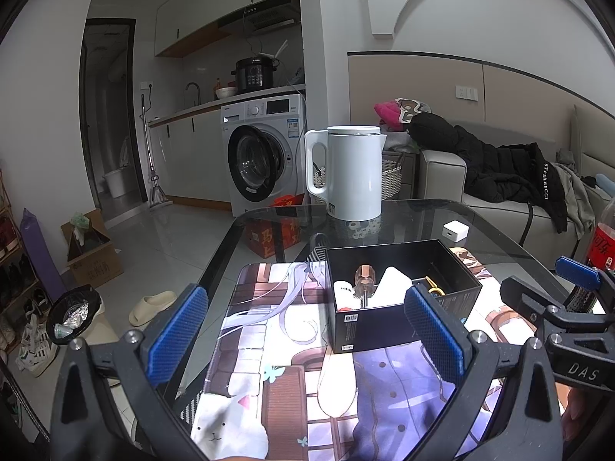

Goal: Organize rigid objects

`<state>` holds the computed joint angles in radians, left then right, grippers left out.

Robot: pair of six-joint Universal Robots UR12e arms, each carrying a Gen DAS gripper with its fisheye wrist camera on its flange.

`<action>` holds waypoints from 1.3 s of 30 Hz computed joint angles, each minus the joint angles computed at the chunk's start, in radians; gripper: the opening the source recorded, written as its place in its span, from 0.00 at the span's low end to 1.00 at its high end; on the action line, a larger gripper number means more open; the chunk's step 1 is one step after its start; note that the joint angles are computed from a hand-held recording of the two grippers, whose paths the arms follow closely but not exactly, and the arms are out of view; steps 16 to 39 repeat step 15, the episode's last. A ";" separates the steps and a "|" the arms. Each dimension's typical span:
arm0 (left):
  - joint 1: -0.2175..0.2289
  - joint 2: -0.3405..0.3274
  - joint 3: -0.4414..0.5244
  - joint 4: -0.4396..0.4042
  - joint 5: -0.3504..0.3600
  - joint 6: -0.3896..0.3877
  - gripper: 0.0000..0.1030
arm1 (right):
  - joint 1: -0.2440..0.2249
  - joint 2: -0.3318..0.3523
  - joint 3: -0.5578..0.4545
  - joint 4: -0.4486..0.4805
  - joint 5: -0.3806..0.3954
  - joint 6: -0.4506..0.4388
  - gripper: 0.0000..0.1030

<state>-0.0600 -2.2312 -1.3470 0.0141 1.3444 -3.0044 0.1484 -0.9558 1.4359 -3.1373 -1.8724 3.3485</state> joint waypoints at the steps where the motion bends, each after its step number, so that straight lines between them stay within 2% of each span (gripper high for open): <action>1: 0.000 0.000 0.000 0.001 0.001 0.000 1.00 | 0.000 0.000 0.000 0.000 0.000 0.000 0.98; 39: -0.004 -0.001 0.002 -0.005 0.007 -0.004 1.00 | 0.001 0.000 0.002 0.002 -0.001 0.001 0.98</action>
